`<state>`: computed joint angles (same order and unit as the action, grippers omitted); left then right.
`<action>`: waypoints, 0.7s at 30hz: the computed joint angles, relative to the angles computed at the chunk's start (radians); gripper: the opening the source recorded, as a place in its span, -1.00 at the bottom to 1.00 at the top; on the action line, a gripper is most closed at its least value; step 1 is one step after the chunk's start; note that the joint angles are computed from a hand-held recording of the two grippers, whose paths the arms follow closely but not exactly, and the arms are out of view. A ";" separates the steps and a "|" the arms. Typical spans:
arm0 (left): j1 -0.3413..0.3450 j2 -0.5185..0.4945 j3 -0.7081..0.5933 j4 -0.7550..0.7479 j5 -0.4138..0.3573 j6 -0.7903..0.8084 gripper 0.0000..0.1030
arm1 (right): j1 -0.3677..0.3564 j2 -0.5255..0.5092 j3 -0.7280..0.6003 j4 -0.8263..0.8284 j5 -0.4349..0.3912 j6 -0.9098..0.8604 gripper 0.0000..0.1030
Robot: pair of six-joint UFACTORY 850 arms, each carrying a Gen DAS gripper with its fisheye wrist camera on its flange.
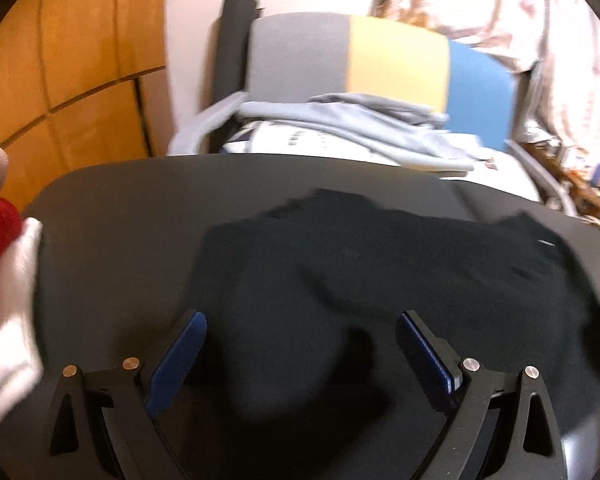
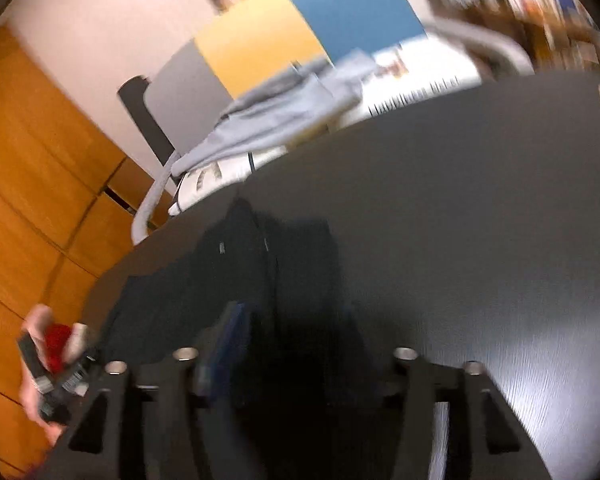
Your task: Fold clothes
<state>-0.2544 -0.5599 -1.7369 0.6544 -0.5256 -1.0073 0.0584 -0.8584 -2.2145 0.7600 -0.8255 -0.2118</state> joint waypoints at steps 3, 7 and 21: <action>-0.036 0.033 0.051 -0.064 0.072 0.053 0.88 | -0.019 0.041 0.113 0.142 -0.018 -0.055 0.23; -0.082 -0.002 0.014 -0.125 0.057 0.157 0.89 | -0.022 0.036 0.150 0.243 -0.002 -0.079 0.23; -0.129 0.070 0.137 -0.074 0.093 0.006 0.30 | 0.047 -0.032 0.081 0.225 0.116 -0.136 -0.60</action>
